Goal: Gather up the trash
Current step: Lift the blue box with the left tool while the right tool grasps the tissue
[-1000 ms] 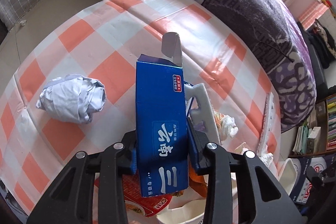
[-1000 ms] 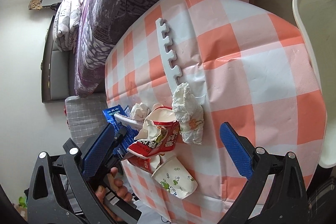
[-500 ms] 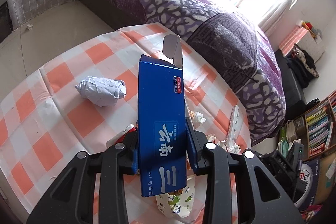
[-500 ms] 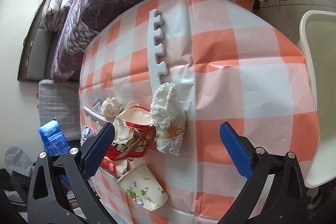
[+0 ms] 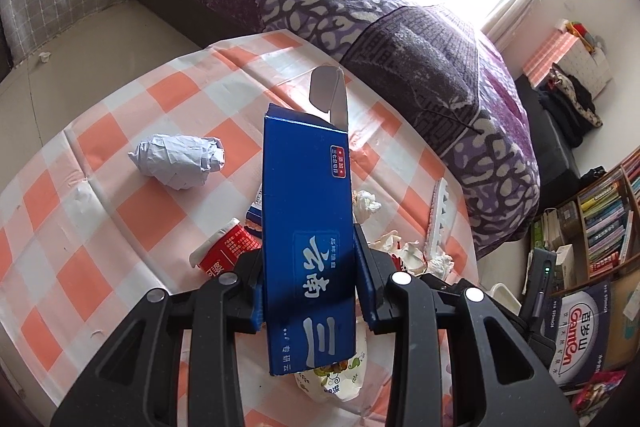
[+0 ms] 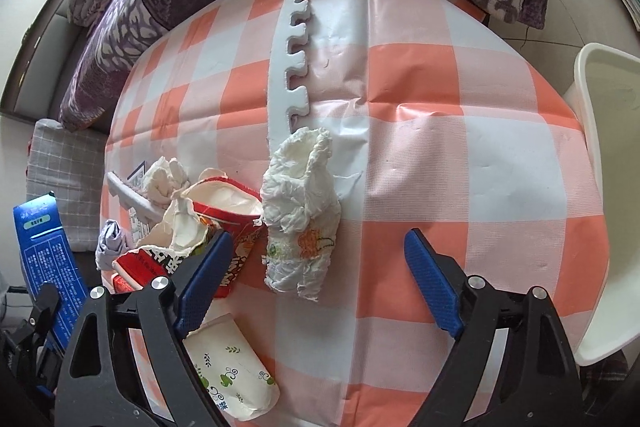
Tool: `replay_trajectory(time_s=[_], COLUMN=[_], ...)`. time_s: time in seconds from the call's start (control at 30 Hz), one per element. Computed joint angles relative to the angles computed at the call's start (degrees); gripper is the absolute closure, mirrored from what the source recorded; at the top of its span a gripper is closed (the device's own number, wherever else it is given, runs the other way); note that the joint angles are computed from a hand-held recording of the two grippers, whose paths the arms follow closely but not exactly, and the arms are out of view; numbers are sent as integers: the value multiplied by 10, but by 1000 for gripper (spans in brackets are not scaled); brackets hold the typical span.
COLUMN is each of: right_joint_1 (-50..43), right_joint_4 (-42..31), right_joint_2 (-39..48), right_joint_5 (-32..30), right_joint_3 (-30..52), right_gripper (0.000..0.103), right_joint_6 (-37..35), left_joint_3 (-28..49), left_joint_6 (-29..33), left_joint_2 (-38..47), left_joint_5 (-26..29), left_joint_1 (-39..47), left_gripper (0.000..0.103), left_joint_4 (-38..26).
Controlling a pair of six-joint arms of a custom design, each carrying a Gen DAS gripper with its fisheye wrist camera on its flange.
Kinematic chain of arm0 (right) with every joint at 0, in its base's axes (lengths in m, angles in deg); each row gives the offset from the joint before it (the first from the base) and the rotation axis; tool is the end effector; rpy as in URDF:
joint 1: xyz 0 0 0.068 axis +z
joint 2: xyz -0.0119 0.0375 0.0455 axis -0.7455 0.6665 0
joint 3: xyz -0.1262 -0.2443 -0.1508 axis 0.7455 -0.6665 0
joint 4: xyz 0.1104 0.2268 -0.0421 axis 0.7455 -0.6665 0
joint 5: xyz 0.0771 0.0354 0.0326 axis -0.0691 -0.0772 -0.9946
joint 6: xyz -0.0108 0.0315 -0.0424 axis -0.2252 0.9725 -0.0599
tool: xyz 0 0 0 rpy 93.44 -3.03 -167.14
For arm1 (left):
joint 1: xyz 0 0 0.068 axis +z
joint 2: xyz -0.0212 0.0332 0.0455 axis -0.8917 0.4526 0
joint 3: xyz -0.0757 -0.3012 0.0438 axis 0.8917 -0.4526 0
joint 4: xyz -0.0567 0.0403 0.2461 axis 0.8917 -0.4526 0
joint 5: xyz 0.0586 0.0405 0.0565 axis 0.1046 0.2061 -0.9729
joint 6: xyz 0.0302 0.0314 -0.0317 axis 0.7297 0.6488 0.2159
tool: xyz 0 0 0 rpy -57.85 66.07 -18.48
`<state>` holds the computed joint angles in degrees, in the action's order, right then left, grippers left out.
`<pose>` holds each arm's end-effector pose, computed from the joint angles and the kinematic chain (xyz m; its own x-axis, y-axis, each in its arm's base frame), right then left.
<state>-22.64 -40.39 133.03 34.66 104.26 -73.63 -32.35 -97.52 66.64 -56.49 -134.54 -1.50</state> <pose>0.2757 0.1455 0.1535 -0.9656 -0.2003 -0.1655 -0.2503 0.8884 0.3849 0.0790 -0.1705 0.2575 -0.4664 -0.7554 -0.4602 -0.6811 0.6386 -0.3581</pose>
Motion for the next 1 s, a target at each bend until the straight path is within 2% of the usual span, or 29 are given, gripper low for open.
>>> replay_trajectory(time_s=[0.07, 0.23, 0.27, 0.3, 0.33, 0.67, 1.0], right_joint_1=[15, 28, 22, 17, 8, -3, 3], right_joint_4=[11, 36, 37, 39, 38, 34, 41], right_joint_2=[-3, -14, -15, -17, -17, -77, -174], right_joint_5=[21, 56, 55, 48, 30, 1, 29], right_joint_3=[-6, -17, -17, -17, -16, -26, -46], right_gripper=[21, 54, 58, 68, 70, 70, 70], right_joint_6=[-4, -9, -11, -10, -13, -16, -42], left_joint_3=[3, 6, 5, 3, 1, 37, 74], left_joint_6=[-4, -22, -23, -25, -28, -46, -48], left_joint_2=[2, 6, 6, 3, 2, 25, 50], left_joint_5=[0, 2, 3, 3, 2, -16, -28], left_joint_1=[-2, -10, -10, -11, -13, -31, -40], left_gripper=[68, 68, 68, 68, 68, 68, 68], left_joint_4=[-6, -30, -30, -30, -31, -75, -95])
